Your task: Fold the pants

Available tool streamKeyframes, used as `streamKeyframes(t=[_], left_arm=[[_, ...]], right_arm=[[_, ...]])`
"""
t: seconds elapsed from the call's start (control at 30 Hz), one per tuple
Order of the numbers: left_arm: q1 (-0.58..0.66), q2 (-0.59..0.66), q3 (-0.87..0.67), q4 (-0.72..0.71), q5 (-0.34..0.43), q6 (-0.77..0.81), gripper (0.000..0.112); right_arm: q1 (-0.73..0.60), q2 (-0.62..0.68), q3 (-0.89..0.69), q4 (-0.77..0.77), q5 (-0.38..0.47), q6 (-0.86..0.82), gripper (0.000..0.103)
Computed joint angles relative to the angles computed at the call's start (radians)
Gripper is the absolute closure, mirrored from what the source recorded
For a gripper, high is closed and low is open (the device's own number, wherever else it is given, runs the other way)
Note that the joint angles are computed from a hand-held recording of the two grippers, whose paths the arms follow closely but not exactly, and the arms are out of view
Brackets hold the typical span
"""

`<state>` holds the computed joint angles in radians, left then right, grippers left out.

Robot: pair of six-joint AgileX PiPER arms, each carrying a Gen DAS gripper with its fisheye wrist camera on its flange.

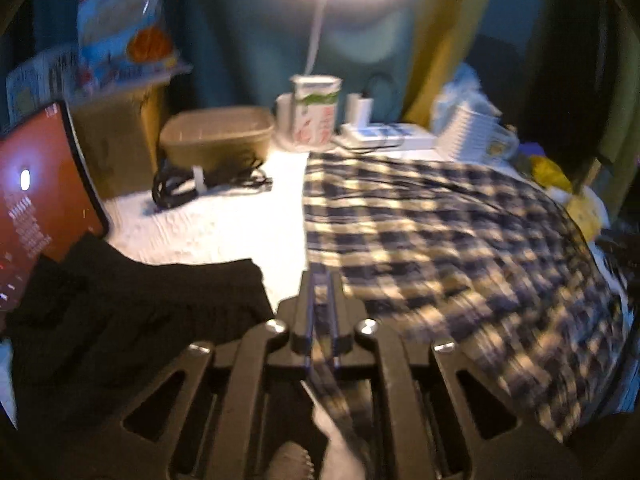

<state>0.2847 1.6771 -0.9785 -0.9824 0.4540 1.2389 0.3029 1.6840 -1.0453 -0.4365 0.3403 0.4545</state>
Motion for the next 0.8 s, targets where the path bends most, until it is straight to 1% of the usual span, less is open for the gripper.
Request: streamKeyframes(t=[0.03,0.07,0.1,0.2,0.27,0.37,0.43,0.57,0.6,0.63,0.67,0.7,0.73,0.8], left_arm=[[-0.005,-0.06,0.058,0.005,-0.004,0.035,0.105],[-0.005,-0.093,0.089,0.016,0.001,0.043,0.104],[0.002,-0.141,0.14,0.022,0.019,0.049,0.104],[0.028,-0.24,0.261,0.041,0.075,0.037,0.104],[0.048,-0.309,0.346,0.052,0.089,0.025,0.103],[0.078,-0.403,0.46,0.074,0.09,0.027,0.103],[0.122,-0.453,0.517,0.078,0.117,0.041,0.103],[0.207,-0.507,0.597,0.079,0.157,0.085,0.102],[0.217,-0.513,0.612,0.087,0.147,0.085,0.102],[0.226,-0.524,0.633,0.085,0.122,0.084,0.102],[0.239,-0.523,0.643,0.073,0.121,0.095,0.101],[0.255,-0.516,0.65,0.057,0.121,0.111,0.101],[0.259,-0.499,0.659,0.028,0.105,0.128,0.101],[0.275,-0.44,0.658,-0.004,0.117,0.168,0.1]], right_arm=[[0.012,-0.022,0.023,-0.028,0.0,0.028,0.034],[0.021,-0.041,0.043,-0.043,0.002,0.045,0.034],[0.028,-0.058,0.061,-0.051,0.006,0.058,0.034],[0.061,-0.101,0.122,-0.107,0.013,0.134,0.034],[0.082,-0.132,0.167,-0.139,0.017,0.183,0.034],[0.115,-0.178,0.237,-0.187,0.016,0.266,0.034],[0.14,-0.202,0.274,-0.222,0.02,0.322,0.034],[0.197,-0.243,0.327,-0.285,0.029,0.435,0.034],[0.208,-0.251,0.334,-0.293,0.03,0.452,0.034],[0.217,-0.258,0.341,-0.293,0.031,0.46,0.034],[0.227,-0.265,0.349,-0.301,0.031,0.474,0.034],[0.235,-0.269,0.353,-0.309,0.032,0.487,0.034],[0.242,-0.27,0.356,-0.315,0.034,0.499,0.034],[0.252,-0.272,0.358,-0.323,0.036,0.515,0.034]])
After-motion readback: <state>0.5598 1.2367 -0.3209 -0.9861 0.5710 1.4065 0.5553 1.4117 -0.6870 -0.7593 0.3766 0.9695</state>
